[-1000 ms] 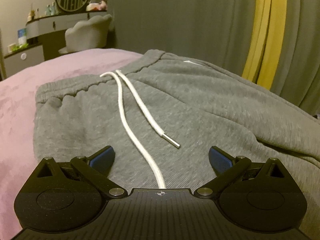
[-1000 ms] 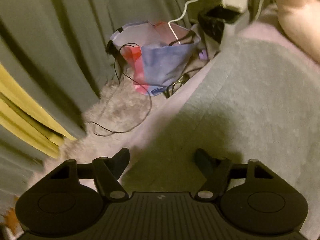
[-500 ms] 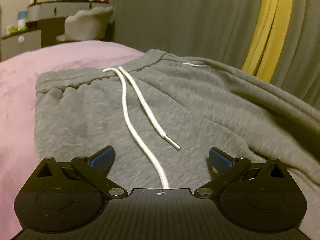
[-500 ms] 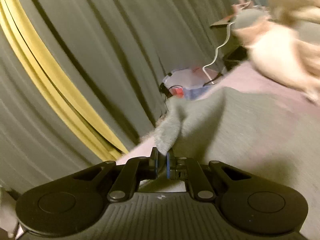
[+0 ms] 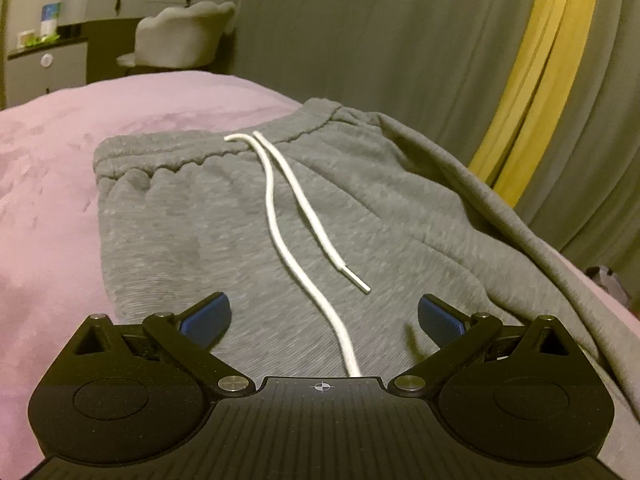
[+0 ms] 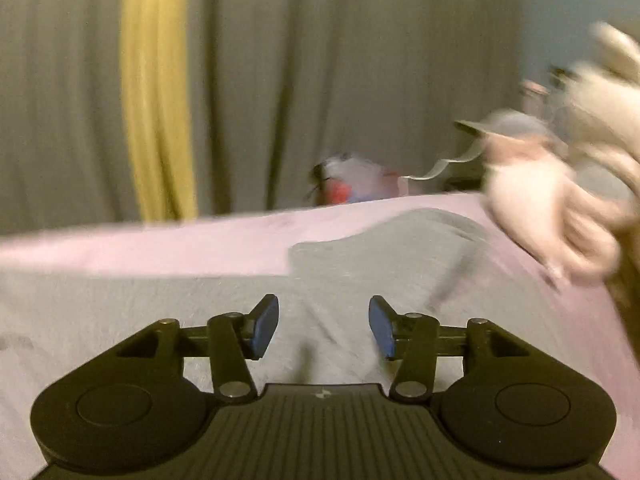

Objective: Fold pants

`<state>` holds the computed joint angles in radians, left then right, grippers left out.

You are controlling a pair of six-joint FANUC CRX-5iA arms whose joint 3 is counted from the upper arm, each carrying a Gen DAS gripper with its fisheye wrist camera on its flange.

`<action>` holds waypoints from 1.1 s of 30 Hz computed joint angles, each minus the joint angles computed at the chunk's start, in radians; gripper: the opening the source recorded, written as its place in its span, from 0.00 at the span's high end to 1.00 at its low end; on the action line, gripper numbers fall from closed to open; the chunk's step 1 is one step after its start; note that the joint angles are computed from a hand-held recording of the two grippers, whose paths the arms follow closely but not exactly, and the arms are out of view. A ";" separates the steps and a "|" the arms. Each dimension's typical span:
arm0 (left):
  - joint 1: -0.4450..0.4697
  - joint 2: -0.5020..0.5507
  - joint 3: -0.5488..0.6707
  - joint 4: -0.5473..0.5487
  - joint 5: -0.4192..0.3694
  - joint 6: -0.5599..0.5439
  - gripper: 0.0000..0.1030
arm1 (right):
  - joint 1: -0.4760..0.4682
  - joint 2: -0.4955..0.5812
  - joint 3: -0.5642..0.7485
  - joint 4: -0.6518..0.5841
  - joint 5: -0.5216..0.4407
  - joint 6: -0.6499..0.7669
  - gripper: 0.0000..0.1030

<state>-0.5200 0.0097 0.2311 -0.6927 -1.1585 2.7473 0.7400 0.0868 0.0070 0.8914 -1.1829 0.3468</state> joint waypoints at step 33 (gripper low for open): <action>0.404 0.589 0.674 0.817 -0.005 -0.560 0.92 | -0.009 -0.125 -0.214 0.012 -0.125 -0.577 0.85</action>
